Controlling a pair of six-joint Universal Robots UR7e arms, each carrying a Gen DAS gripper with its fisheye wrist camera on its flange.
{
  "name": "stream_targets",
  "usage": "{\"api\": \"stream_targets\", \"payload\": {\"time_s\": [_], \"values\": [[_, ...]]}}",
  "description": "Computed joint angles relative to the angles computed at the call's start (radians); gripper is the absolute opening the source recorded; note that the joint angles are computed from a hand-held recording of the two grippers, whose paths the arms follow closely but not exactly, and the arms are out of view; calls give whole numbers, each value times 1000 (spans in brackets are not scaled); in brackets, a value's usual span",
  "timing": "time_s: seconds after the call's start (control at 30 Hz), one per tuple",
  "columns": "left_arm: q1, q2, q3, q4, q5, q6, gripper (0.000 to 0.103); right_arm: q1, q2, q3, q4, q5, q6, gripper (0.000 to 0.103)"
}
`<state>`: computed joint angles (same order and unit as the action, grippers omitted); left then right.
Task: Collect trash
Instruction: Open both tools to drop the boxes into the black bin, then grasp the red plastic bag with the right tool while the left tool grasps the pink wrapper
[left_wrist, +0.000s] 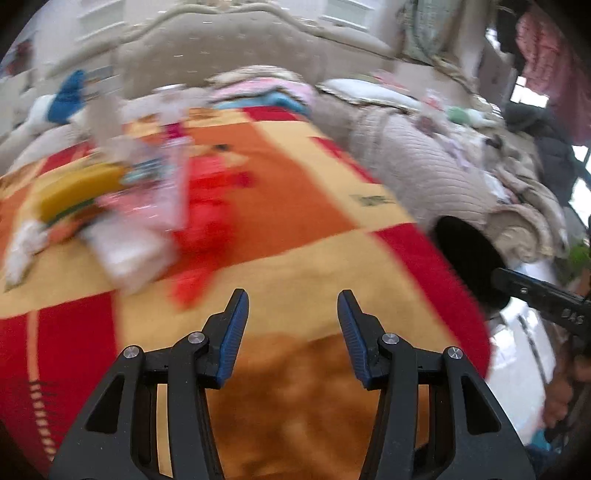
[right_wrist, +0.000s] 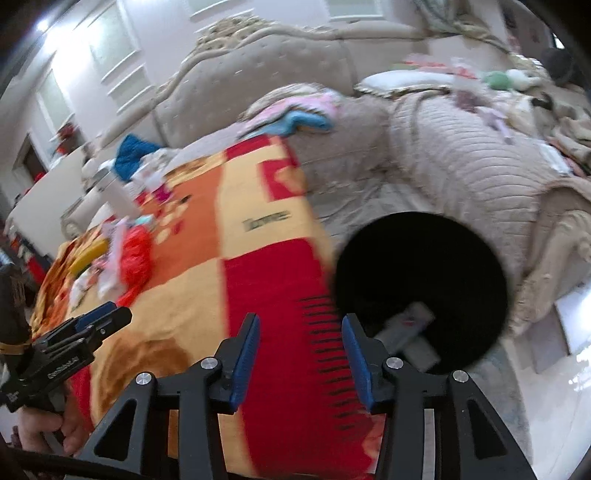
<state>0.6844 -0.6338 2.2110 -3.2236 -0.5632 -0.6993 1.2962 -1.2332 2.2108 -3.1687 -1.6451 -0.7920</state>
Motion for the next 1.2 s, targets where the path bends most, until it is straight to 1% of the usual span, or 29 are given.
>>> {"api": "stream_targets", "payload": {"time_s": [0.07, 0.13, 0.23, 0.27, 0.3, 0.37, 0.4, 0.43, 0.47, 0.5, 0.53, 0.57, 0.6, 0.63, 0.67, 0.73, 0.83, 0.87, 0.9, 0.93, 0.97, 1.0, 1.03, 1.07, 1.1, 1.13, 1.2], "values": [[6, -46, 70, 7, 32, -76, 48, 25, 37, -5, 28, 14, -3, 44], [11, -84, 125, 24, 76, -148, 49, 46, 71, -17, 72, 45, -2, 44], [27, -122, 186, 56, 142, -232, 49, 87, 138, -48, 119, 78, 3, 45], [37, -132, 200, 82, 164, -264, 49, 97, 159, -59, 131, 96, 2, 48], [45, -141, 208, 102, 180, -287, 49, 112, 184, -71, 134, 106, 1, 51], [66, -154, 226, 137, 215, -342, 49, 142, 240, -97, 114, 111, -7, 72], [78, -162, 234, 149, 224, -364, 49, 158, 271, -109, 90, 110, -11, 74], [98, -166, 239, 142, 219, -379, 49, 172, 301, -123, 73, 111, -21, 75], [113, -164, 241, 108, 206, -363, 50, 183, 323, -138, 73, 110, -31, 75], [132, -165, 246, 57, 174, -336, 50, 199, 352, -164, 91, 98, -42, 75], [132, -156, 251, 5, 174, -316, 55, 213, 379, -190, 112, 84, -51, 75], [131, -154, 254, -9, 177, -312, 62, 222, 401, -211, 125, 70, -59, 75], [133, -157, 253, 2, 171, -319, 67, 236, 434, -238, 126, 41, -68, 75], [136, -158, 249, 15, 167, -322, 67, 249, 465, -260, 119, 7, -73, 75], [135, -158, 247, 26, 168, -325, 68, 255, 486, -281, 136, -6, -80, 75], [130, -157, 250, 29, 167, -334, 69, 261, 514, -312, 165, -7, -91, 75], [123, -143, 264, -61, 158, -307, 69, 269, 550, -341, 135, -7, -104, 75], [124, -140, 266, -88, 156, -295, 69, 268, 554, -353, 146, 3, -94, 75], [123, -137, 266, -105, 154, -290, 69, 267, 557, -365, 158, 14, -81, 72], [125, -136, 264, -115, 153, -281, 69, 266, 558, -370, 156, 20, -72, 49], [127, -136, 261, -115, 153, -278, 69, 264, 556, -374, 165, 23, -66, 44], [127, -137, 260, -107, 153, -280, 69, 259, 550, -376, 185, 31, -57, 43], [126, -138, 259, -97, 154, -285, 69, 252, 539, -366, 192, 47, -73, 40], [125, -140, 257, -87, 155, -289, 69, 253, 533, -352, 180, 40, -90, 39], [125, -141, 255, -77, 156, -292, 69, 255, 522, -323, 135, 23, -114, 39], [125, -142, 254, -70, 156, -294, 69, 251, 507, -299, 109, 26, -128, 39], [125, -141, 253, -69, 155, -290, 70, 237, 469, -250, 47, 24, -128, 39]]}}
